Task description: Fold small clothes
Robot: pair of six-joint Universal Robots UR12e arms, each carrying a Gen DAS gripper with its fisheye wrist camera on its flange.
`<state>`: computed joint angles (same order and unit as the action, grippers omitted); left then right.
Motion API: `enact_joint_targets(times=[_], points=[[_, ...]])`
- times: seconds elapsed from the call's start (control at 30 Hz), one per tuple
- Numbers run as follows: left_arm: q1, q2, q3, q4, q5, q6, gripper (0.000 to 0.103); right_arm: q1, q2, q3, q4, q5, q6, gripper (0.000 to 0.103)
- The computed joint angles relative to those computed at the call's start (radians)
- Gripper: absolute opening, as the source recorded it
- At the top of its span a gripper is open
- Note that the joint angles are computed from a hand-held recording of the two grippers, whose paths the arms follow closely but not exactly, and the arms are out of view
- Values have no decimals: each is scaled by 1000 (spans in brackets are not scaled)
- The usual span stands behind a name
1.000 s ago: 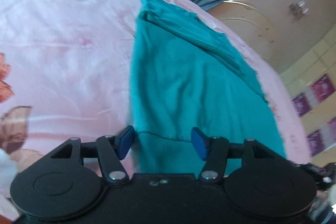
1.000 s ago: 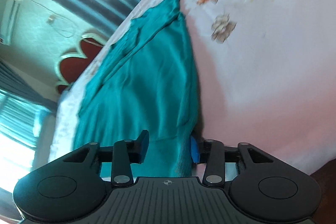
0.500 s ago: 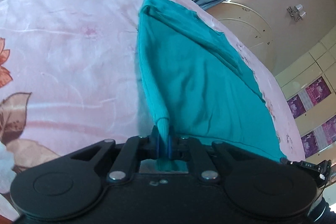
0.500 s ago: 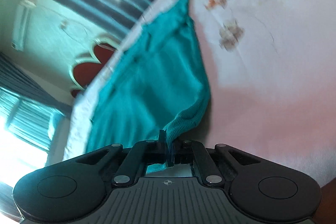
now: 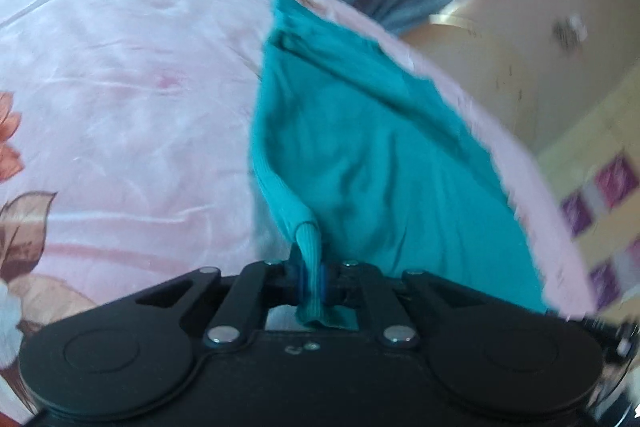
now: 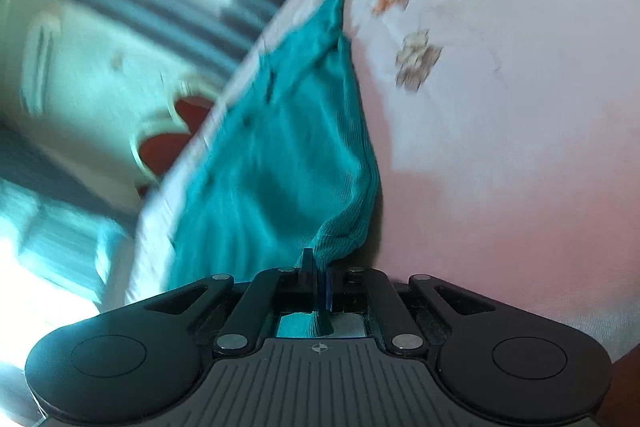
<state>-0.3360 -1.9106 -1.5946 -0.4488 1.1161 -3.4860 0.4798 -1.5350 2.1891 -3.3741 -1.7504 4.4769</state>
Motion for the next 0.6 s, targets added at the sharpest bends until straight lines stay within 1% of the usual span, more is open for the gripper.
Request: enact_joint_targets(times=[0.03,0.1,0.17,0.23,0.27,0.37,0.4,0.43,0.47,0.53,0.6], points=[[3,-1,-2,13,-11,-30,6,-4,2,-1,-21,-1,5,2],[8,-5,4,32,-32,-62,6,-20,-1,-16,-15,15,-21,2],[13,-17,21,73,-63,-104,6,-41,3,-40,-26,15,-38,2],[15,-37,51,105,-81,-137,6,-67,10,-73,-7,7,-38,2],[14,-57,82,114,-89,-154,6,-81,16,-94,14,5,-31,2],[7,-135,211,111,-93,-200,6,-139,44,-166,95,34,-13,2],[3,-171,271,100,-89,-208,6,-164,60,-194,118,52,-11,2],[-1,-207,329,87,-90,-209,6,-179,74,-217,137,56,-18,2],[-5,-240,386,67,-89,-207,6,-197,93,-245,158,60,-24,2],[-12,-325,527,4,-89,-215,6,-234,132,-293,177,78,-2,2],[-19,-407,666,-78,-79,-211,6,-271,173,-337,194,111,19,2]])
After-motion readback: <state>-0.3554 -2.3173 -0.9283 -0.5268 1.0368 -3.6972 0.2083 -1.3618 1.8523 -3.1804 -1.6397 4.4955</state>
